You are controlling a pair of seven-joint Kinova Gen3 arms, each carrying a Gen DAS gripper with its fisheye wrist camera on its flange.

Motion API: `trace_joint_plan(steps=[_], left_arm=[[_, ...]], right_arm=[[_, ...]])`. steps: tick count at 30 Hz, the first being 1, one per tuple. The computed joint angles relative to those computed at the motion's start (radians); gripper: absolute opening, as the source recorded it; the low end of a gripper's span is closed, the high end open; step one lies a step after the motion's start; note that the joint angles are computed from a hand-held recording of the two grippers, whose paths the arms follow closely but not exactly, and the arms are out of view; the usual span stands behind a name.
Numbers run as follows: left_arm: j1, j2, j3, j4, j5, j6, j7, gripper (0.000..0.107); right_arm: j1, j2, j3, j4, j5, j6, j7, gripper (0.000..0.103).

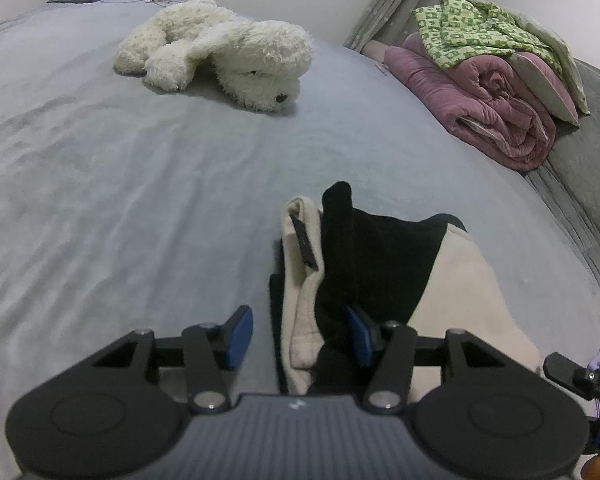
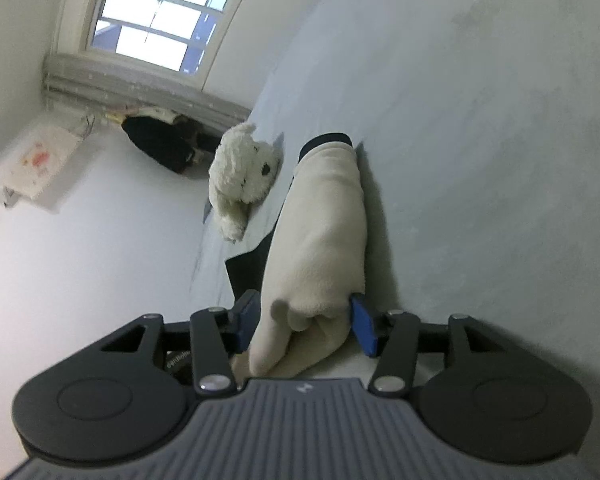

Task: Fold clothes

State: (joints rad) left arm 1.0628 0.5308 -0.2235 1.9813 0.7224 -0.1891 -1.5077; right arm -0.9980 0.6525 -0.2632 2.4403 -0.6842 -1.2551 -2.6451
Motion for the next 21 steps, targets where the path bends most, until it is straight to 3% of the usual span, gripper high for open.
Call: trace_joint_plan(steps=[8, 11, 14, 21], left_arm=[[-0.041, -0.003, 0.047, 0.009, -0.017, -0.018, 0.016, 0.055], [-0.119, -0.007, 0.13, 0.023, -0.064, -0.043, 0.061, 0.056], [-0.182, -0.009, 0.195, 0.036, -0.111, -0.064, 0.11, 0.056], [-0.185, -0.008, 0.199, 0.037, -0.13, -0.067, 0.138, 0.056]], right_arm=[[-0.043, -0.02, 0.008, -0.098, -0.154, 0.116, 0.079, 0.062], [-0.053, -0.031, 0.022, -0.13, -0.197, 0.177, 0.128, 0.061], [-0.04, -0.018, 0.007, -0.11, -0.18, 0.142, 0.08, 0.06], [-0.06, -0.035, 0.036, -0.149, -0.232, 0.214, 0.215, 0.058]])
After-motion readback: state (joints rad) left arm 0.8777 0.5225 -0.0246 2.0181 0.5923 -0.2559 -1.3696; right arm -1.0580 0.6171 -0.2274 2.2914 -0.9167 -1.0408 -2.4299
